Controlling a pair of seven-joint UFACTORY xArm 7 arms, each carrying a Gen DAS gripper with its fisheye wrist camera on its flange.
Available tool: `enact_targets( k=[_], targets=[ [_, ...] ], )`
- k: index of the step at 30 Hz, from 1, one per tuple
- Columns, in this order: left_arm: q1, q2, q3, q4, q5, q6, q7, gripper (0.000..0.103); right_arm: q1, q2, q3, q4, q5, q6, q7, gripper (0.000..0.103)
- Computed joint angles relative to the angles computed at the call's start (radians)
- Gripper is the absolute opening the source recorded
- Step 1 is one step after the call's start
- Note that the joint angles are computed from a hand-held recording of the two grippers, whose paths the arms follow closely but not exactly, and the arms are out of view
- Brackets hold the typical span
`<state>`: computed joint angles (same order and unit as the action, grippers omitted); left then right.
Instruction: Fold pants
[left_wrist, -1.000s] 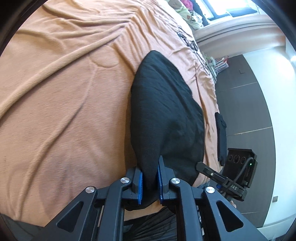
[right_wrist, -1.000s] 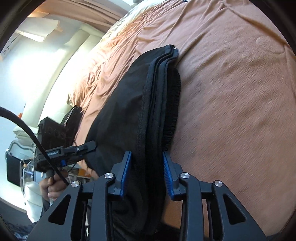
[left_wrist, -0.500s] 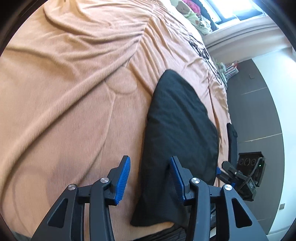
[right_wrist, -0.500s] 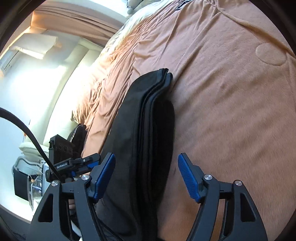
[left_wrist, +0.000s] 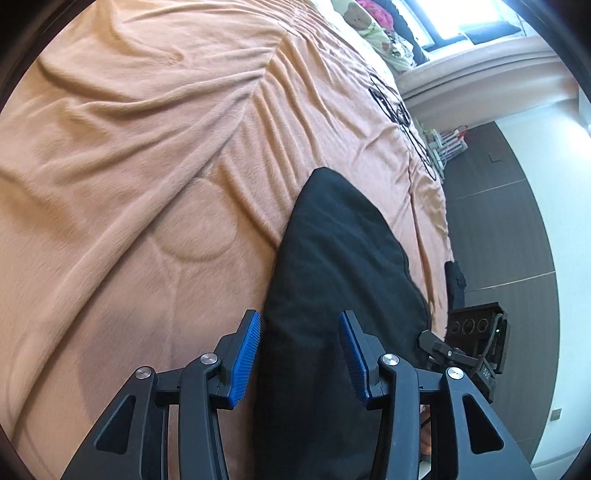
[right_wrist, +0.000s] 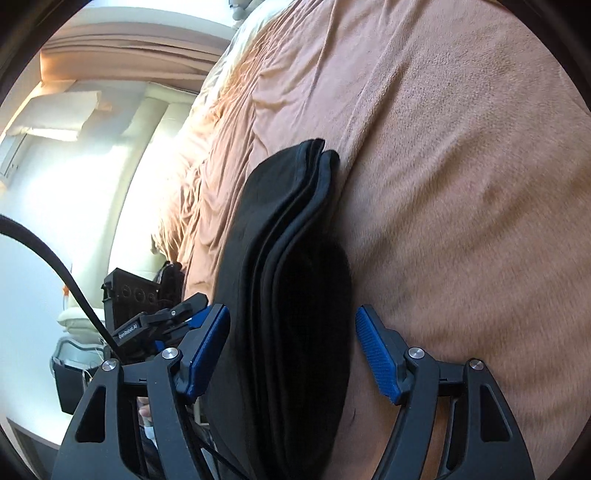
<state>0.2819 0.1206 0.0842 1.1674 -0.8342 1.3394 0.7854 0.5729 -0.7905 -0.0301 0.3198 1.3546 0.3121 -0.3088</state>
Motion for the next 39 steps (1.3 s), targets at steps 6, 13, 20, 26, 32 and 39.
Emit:
enact_targets(
  k=[6,13,20,26,32,39],
  targets=[
    [-0.016,0.042,-0.024,0.026,-0.016,-0.025,-0.006,0.045,-0.014,0.040,-0.006,0.027,0.057,0.025,-0.076,0.069],
    [-0.023,0.084,-0.045,0.059,-0.036,-0.044,-0.005,0.035,-0.070,0.059,0.040,0.044,0.049,0.055,-0.068,0.069],
    [-0.033,0.062,-0.054,0.036,-0.048,-0.074,-0.016,0.015,-0.063,0.038,0.099,0.037,-0.099,-0.004,0.128,0.036],
    [-0.032,-0.017,-0.036,-0.011,-0.086,-0.065,0.032,0.009,-0.068,-0.047,0.190,0.009,-0.264,-0.061,0.314,0.025],
    [-0.028,-0.100,0.008,-0.044,-0.129,-0.028,0.073,0.009,-0.075,-0.155,0.310,-0.015,-0.387,-0.107,0.473,0.024],
    [-0.018,-0.216,0.071,-0.092,-0.162,0.021,0.113,0.009,-0.125,-0.305,0.435,-0.012,-0.546,-0.032,0.673,0.023]
  ],
)
